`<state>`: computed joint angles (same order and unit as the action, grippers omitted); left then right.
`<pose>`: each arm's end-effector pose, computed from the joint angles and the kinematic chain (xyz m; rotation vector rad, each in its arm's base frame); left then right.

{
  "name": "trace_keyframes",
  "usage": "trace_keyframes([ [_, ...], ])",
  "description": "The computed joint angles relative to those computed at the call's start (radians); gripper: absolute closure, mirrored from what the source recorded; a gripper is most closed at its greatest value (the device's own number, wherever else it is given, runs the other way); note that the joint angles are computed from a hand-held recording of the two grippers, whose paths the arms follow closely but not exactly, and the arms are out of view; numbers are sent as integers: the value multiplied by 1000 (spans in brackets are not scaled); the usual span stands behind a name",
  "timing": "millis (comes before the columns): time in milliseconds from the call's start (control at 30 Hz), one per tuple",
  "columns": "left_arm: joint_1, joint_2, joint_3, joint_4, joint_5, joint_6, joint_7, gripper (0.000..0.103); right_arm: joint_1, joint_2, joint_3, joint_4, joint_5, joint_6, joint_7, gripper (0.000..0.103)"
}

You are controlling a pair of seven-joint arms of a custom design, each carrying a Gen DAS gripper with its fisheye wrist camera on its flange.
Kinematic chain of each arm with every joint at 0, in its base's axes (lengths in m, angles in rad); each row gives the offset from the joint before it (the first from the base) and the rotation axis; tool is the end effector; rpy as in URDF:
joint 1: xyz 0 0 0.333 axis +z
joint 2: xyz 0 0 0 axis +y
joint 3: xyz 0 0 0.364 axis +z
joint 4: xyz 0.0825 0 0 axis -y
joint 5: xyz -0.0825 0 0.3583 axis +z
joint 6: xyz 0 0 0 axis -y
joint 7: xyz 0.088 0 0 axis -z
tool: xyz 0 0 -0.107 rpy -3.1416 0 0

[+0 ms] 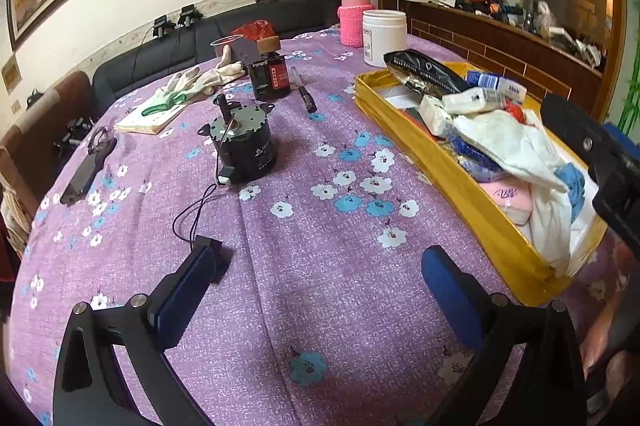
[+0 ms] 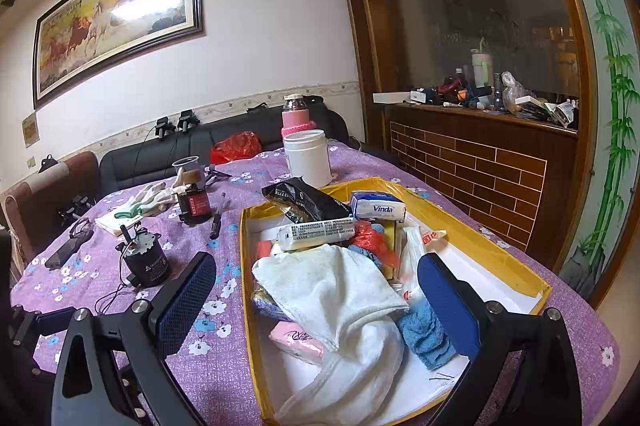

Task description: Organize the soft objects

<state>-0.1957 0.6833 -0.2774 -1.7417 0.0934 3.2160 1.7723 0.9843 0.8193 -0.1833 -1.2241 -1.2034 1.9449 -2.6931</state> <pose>0.6651 -0.2982 0.3494 -1.1545 2.2876 -0.9750 0.5512 0.5485 0.3696 -1.0135 1.9178 -1.2842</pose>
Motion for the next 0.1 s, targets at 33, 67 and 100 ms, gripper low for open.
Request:
trace_keyframes([
  [33, 32, 5, -37, 3, 1, -10, 8, 1, 0, 1, 0, 1, -1, 1, -1, 1],
  [67, 39, 8, -47, 6, -1, -13, 10, 1, 0, 1, -1, 1, -1, 1, -1, 1],
  [100, 30, 7, -36, 7, -4, -8, 5, 1, 1, 2, -2, 2, -3, 0, -2, 1],
])
